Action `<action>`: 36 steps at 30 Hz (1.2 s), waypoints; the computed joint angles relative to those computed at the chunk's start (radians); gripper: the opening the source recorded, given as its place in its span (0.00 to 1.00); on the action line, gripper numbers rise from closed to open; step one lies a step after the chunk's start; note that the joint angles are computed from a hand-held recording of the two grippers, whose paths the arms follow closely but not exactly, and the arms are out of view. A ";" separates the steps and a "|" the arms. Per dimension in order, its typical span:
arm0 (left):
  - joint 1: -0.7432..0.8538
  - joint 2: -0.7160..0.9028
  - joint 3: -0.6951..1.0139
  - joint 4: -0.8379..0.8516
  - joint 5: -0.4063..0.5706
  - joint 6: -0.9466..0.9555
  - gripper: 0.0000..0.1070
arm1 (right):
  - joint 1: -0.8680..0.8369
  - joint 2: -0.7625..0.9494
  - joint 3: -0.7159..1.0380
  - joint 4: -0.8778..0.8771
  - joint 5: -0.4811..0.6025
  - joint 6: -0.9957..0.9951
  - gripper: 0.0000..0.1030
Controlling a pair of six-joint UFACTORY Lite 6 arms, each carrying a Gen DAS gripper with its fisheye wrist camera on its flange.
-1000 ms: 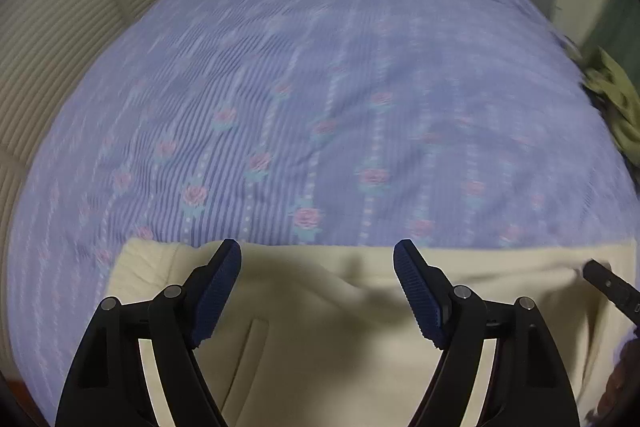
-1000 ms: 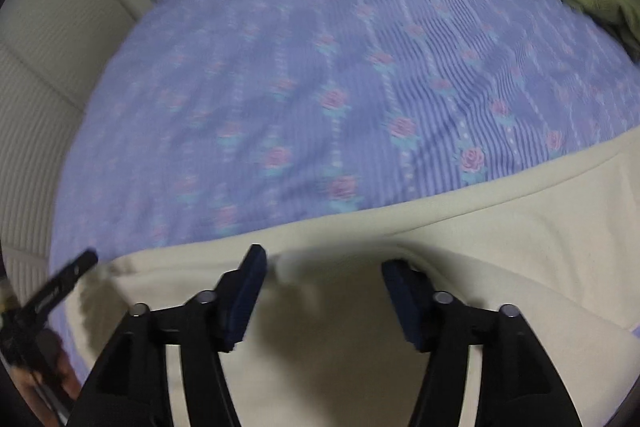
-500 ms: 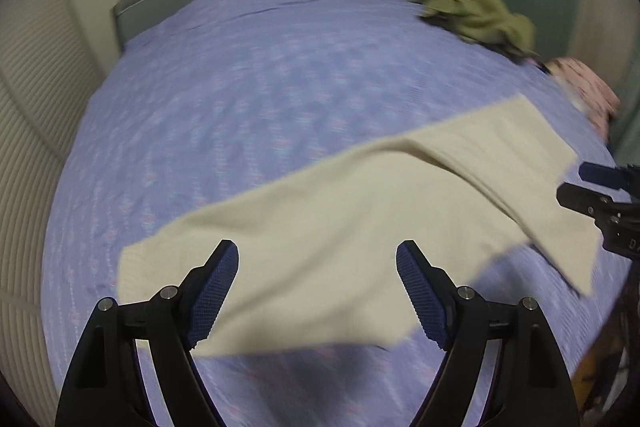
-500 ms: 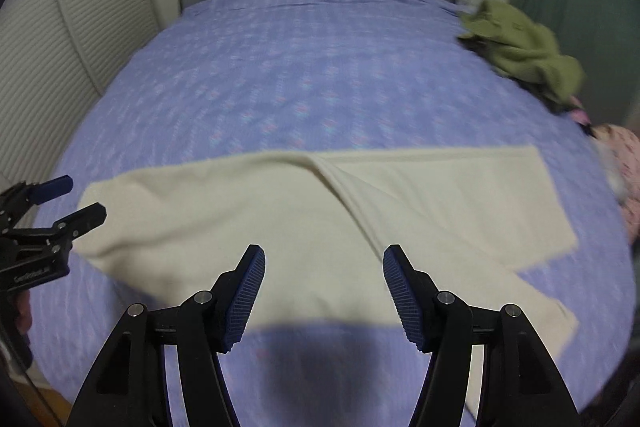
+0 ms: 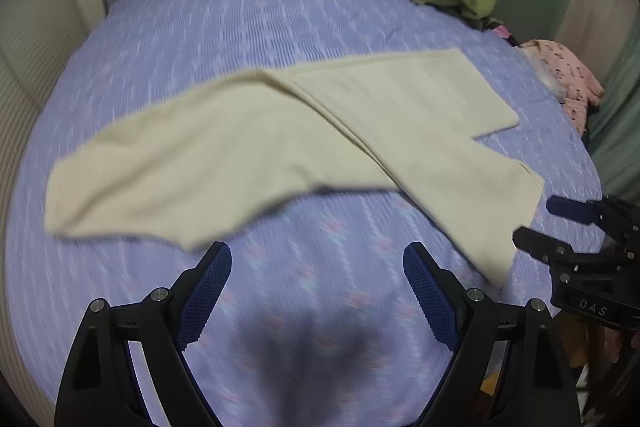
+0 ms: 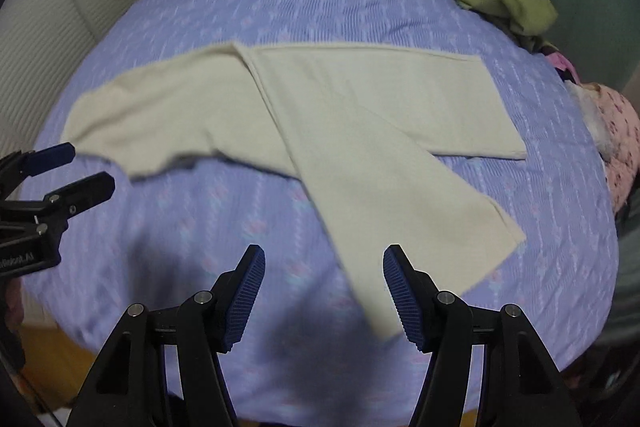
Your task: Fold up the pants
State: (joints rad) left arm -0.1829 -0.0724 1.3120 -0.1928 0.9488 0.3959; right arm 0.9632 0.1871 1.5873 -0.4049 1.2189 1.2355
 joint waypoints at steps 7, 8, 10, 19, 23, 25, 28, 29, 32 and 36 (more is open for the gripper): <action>-0.309 -0.086 -0.204 0.291 -0.029 -0.585 0.82 | -0.082 -0.247 -0.445 0.126 -0.216 -0.226 0.61; -0.325 -0.089 -0.217 0.294 -0.027 -0.613 0.82 | -0.095 -0.254 -0.489 0.157 -0.247 -0.260 0.61; -0.349 -0.079 -0.247 0.303 -0.039 -0.666 0.82 | -0.104 -0.252 -0.544 0.189 -0.294 -0.294 0.61; -0.359 0.066 -0.215 0.326 -0.060 -0.719 0.82 | -0.149 -0.043 -0.612 0.254 -0.453 -0.385 0.52; -0.358 0.107 -0.154 0.335 -0.054 -0.681 0.82 | -0.210 -0.061 -0.613 0.273 -0.442 -0.411 0.08; -0.358 0.134 -0.099 0.331 -0.044 -0.670 0.82 | -0.246 -0.162 -0.607 0.207 -0.385 -0.348 0.07; -0.363 0.190 0.031 0.334 -0.059 -0.639 0.82 | -0.342 -0.299 -0.535 0.112 -0.285 -0.337 0.07; -0.370 0.210 0.071 0.343 -0.068 -0.631 0.82 | -0.395 -0.320 -0.487 0.085 -0.262 -0.367 0.07; -0.383 0.352 0.300 0.356 -0.129 -0.489 0.83 | -0.558 -0.269 -0.314 0.055 -0.244 -0.513 0.07; -0.374 0.635 0.697 0.279 -0.153 -0.186 0.86 | -0.688 -0.178 -0.145 0.005 -0.243 -0.629 0.07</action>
